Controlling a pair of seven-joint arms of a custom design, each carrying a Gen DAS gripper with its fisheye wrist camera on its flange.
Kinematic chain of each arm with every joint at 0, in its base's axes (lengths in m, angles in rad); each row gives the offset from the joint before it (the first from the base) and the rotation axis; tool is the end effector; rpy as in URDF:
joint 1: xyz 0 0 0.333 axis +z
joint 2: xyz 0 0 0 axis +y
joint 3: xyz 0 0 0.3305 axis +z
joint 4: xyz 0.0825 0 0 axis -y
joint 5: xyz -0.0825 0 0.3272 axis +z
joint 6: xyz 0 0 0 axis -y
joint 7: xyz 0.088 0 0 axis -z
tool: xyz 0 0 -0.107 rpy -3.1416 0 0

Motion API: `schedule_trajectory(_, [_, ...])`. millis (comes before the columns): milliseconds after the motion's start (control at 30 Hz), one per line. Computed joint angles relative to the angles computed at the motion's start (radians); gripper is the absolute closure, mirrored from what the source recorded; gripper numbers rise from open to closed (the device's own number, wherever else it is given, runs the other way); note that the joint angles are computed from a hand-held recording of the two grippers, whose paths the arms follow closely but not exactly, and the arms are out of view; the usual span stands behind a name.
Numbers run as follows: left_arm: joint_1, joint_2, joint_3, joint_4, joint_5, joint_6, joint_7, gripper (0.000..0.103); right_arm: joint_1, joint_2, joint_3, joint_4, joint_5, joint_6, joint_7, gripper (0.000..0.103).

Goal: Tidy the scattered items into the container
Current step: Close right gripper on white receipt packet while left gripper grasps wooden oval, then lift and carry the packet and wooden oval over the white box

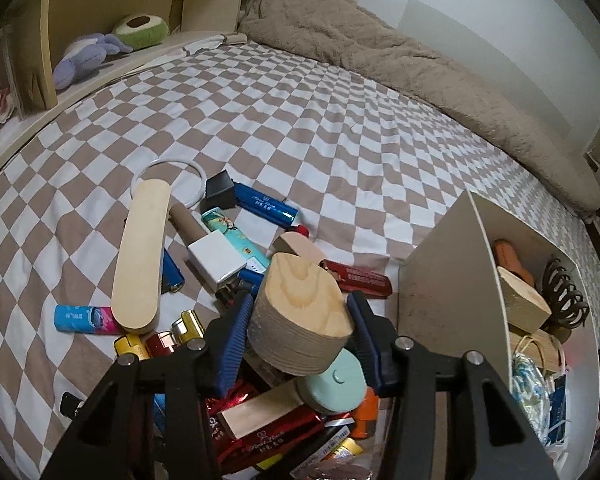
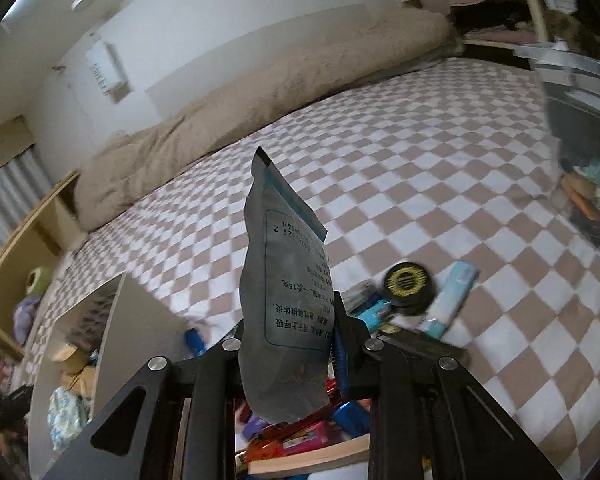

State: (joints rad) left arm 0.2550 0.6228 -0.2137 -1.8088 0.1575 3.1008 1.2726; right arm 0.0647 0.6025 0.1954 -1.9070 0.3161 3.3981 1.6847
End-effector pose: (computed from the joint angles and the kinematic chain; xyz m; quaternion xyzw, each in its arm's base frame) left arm 0.6691 0.0413 0.3378 -0.7484 0.5709 -0.2805 0.1879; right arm 0.6407 0.1104 0.3427 -0.5428 0.7234 -0.1774 0.3880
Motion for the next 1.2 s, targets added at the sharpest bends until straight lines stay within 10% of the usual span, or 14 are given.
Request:
schedule_trajectory(233, [0.010,-0.005,-0.019,-0.010,0.004,0.011,0.010,0.054,0.119,0.041,-0.078,0.108,-0.021,-0.229,-0.093,0.078])
schedule_trajectory(633, [0.034,-0.012,-0.047,-0.024,-0.002,0.030,0.017,0.054,-0.238,0.096,0.410,0.093,0.136,-0.158,-0.368,0.078])
schedule_trajectory(1000, [0.033,-0.018,-0.050,-0.031,0.004,0.036,0.020,0.054,-0.056,0.086,0.175,0.159,0.179,-0.279,-0.322,0.079])
schedule_trajectory(1133, [0.035,-0.020,-0.055,-0.036,0.005,0.042,0.020,0.054,0.106,0.079,-0.027,0.174,0.145,-0.309,-0.254,0.076])
schedule_trajectory(1200, [0.039,-0.019,-0.058,-0.036,0.007,0.043,0.021,0.054,0.144,0.075,-0.073,0.164,0.129,-0.294,-0.235,0.019])
